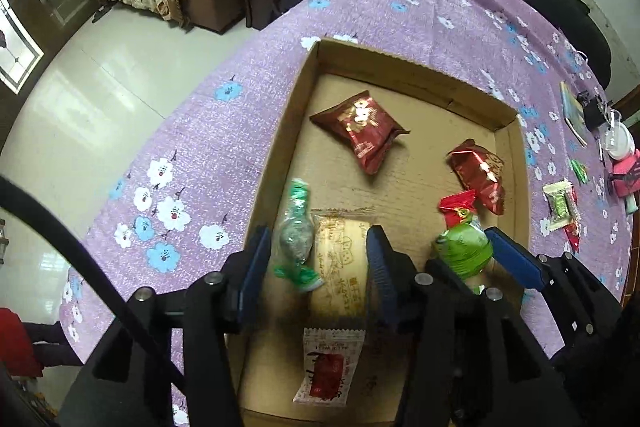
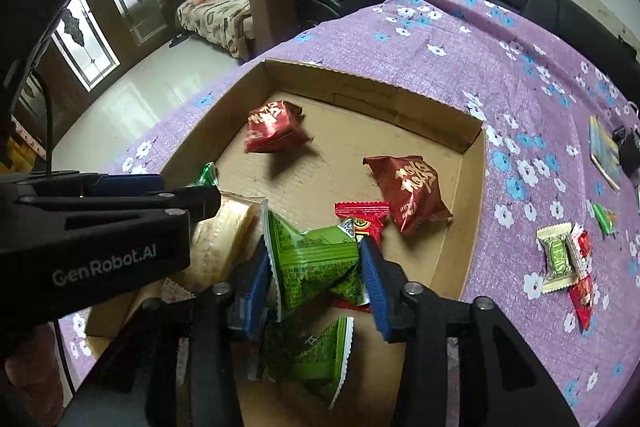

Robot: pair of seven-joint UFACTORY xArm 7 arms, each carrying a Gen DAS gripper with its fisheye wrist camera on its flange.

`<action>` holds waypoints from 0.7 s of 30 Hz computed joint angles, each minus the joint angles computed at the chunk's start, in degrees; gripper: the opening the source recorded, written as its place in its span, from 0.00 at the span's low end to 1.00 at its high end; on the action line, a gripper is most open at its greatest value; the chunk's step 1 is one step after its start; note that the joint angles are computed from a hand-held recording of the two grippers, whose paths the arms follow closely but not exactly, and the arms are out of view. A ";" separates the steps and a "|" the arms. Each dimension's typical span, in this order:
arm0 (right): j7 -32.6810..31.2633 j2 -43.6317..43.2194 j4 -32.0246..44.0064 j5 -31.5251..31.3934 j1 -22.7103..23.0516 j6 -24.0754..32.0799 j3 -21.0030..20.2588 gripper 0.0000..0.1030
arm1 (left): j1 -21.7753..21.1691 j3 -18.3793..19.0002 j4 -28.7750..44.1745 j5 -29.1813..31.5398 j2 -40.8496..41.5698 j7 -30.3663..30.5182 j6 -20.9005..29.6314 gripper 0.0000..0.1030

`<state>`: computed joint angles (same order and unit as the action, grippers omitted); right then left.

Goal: Organize snacks
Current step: 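Open both grippers to drop the snacks into the tray, then grasp a red candy bar with the right gripper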

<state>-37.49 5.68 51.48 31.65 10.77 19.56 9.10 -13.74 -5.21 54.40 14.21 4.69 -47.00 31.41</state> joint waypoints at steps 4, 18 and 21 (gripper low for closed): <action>1.86 -0.61 -0.51 -1.82 0.29 -0.98 -0.33 0.63 | -0.65 -0.21 -0.63 3.04 -1.29 -2.53 0.62 0.50; -12.99 -10.80 -6.92 18.43 -2.66 10.41 -6.64 0.63 | -2.57 -3.75 -4.38 14.85 -6.66 -14.66 2.30 0.50; -18.17 -15.45 -11.20 22.40 -4.08 13.18 -10.59 0.63 | -3.70 -5.20 -5.01 15.92 -7.67 -16.45 2.51 0.50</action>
